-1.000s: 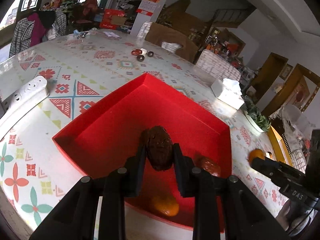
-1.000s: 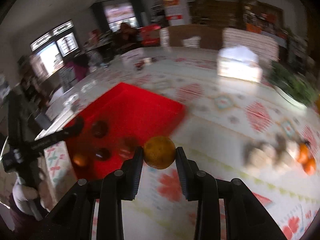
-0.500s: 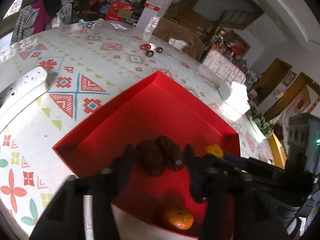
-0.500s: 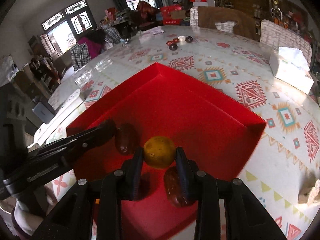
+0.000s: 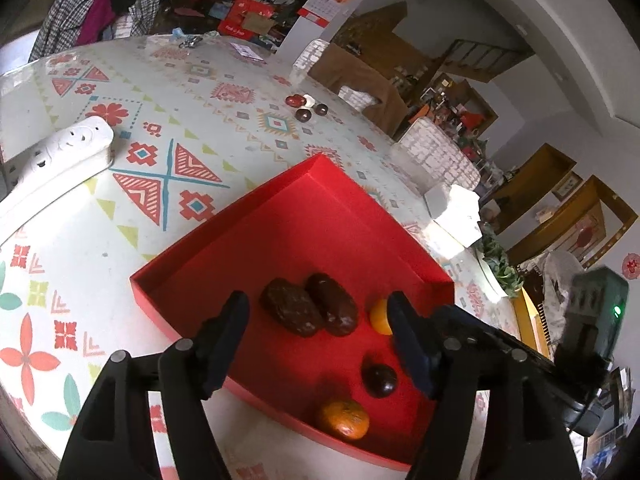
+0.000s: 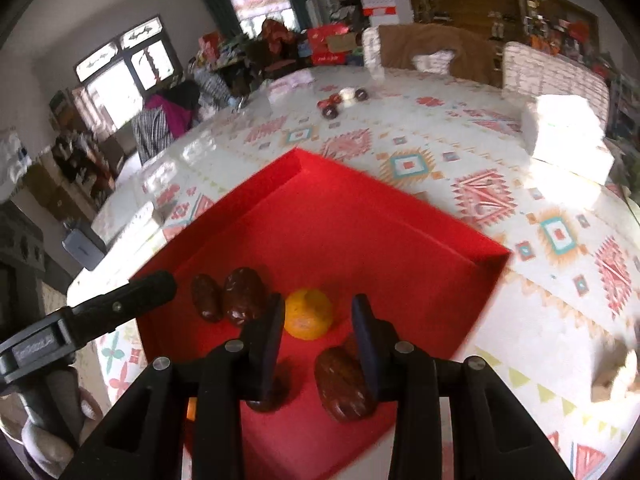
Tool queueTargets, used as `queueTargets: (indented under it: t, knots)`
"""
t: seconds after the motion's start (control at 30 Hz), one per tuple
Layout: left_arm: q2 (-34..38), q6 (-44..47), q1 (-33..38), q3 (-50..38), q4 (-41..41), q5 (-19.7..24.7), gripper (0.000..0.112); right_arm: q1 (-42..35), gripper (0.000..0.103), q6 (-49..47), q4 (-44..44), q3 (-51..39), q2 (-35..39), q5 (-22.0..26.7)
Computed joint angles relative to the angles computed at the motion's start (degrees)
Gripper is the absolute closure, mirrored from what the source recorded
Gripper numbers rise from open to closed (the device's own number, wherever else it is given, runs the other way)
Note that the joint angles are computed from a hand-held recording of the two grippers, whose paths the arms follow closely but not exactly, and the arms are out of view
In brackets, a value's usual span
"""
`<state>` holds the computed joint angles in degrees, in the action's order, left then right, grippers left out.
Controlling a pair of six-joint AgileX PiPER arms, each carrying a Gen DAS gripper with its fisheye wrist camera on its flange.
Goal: Organize fruits
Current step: 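Release the date and orange into the red tray with both grippers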
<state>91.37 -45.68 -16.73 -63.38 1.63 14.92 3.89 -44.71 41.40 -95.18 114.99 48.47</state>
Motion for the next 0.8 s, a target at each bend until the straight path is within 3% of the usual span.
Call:
queueTargets:
  t: [0.17,0.23,0.4,0.47,0.53,0.63,0.8]
  knots:
    - [-0.95,-6.31,-2.73,-1.06,6.61,1.58,0.040,-7.17,0.053,-9.68,7.15,11.37,-7.90,-2.59]
    - [-0.87,-7.97,-4.16,-2.08,8.47,2.61,0.039,-11.55,0.053,-13.21,9.37,15.51,-10.53,-2.52]
    - [-0.34,-14.07,-8.60,-4.78,15.31,5.32,0.037,-23.57,0.053,-16.57,12.58,19.89,-11.92,1.49]
    - [0.42,-17.59,-11.46,-6.91,19.72,7.27,0.028,-28.97,0.053,-17.08,13.21,20.72,-11.83,2.75]
    - [1.10,-20.91,-14.00,-8.73,23.21,8.18,0.025,-33.99,0.053,-17.94,13.98,21.39,-11.69,3.32]
    - [3.76,-16.76,-17.79,-13.96,21.36,9.76,0.025,-39.92,0.053,-17.29,14.09,20.10,-10.23,5.15]
    - [11.03,-7.98,-23.02,-24.72,16.48,16.82,0.025,-46.80,0.053,-15.36,13.88,15.33,-6.56,8.57]
